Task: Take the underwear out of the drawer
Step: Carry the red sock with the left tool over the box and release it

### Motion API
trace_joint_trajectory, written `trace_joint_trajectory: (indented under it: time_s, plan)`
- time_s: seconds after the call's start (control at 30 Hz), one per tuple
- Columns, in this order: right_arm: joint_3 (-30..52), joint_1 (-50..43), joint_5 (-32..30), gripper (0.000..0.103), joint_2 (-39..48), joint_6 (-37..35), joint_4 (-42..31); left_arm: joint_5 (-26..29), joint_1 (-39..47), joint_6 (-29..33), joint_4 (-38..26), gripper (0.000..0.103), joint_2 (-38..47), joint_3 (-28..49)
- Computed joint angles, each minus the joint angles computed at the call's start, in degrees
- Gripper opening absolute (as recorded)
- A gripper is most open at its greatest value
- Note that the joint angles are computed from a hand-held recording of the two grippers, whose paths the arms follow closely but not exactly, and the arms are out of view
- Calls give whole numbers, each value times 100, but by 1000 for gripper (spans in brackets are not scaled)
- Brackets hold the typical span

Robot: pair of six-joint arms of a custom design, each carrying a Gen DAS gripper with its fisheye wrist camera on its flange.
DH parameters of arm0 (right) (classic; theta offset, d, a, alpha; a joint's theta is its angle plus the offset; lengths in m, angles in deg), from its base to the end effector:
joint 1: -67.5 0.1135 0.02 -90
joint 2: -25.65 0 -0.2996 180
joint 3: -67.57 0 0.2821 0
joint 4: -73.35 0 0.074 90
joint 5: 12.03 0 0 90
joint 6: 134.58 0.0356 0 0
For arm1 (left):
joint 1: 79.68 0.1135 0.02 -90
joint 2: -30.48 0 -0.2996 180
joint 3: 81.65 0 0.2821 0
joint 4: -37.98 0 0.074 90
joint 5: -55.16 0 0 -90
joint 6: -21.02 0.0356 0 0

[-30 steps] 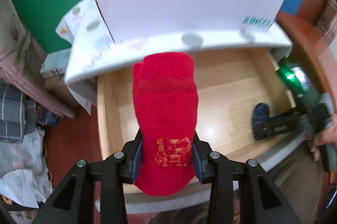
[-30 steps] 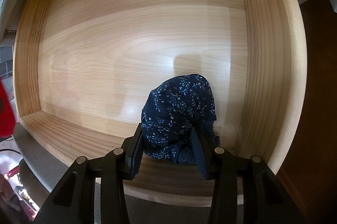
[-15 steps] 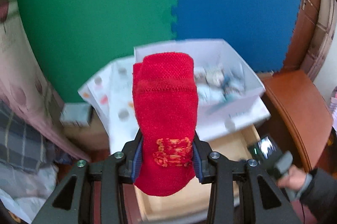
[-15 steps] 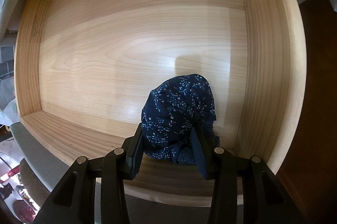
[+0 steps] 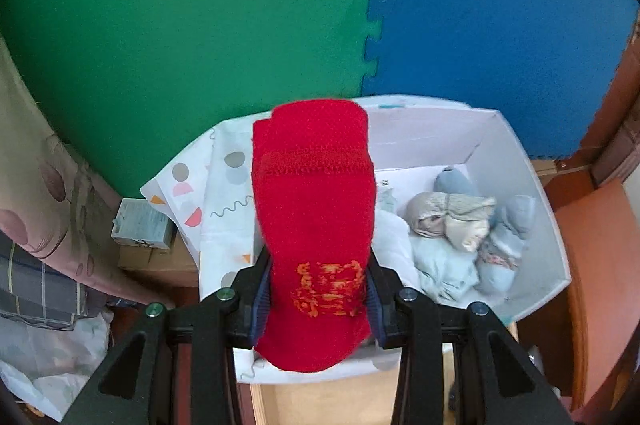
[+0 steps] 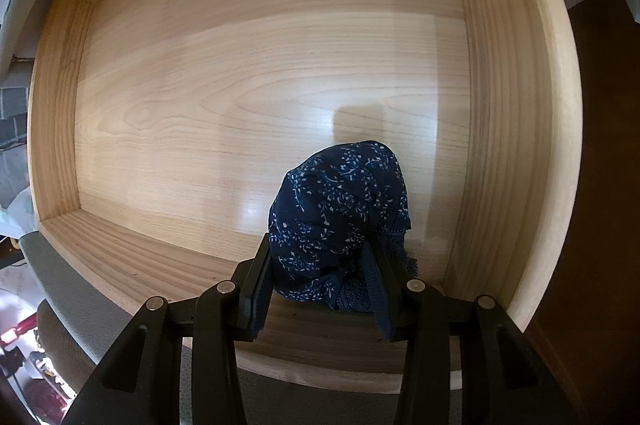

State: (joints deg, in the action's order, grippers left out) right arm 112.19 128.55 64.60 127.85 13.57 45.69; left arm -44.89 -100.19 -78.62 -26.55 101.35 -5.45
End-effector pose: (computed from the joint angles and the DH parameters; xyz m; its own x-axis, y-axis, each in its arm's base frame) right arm 0.1107 0.2171 0.0599 -0.9856 -0.0744 0.1520 -0.0444 0.9804 0.1921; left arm 0.2443 -0.0848 0.3291 -0.8369 0.1370 -0.5299 0.1229 0.9905 0.0620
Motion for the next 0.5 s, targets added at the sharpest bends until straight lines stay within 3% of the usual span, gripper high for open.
trace_joint_trajectory:
  time_s: [0.27, 0.5]
  plan:
    - [-168, -51, -13, 40, -107, -20, 104, -351, -230, -42, 422, 47, 395, -263]
    - [-227, -149, -17, 39, -154, -67, 116, -298, -212, -286, 194, 51, 246, -180]
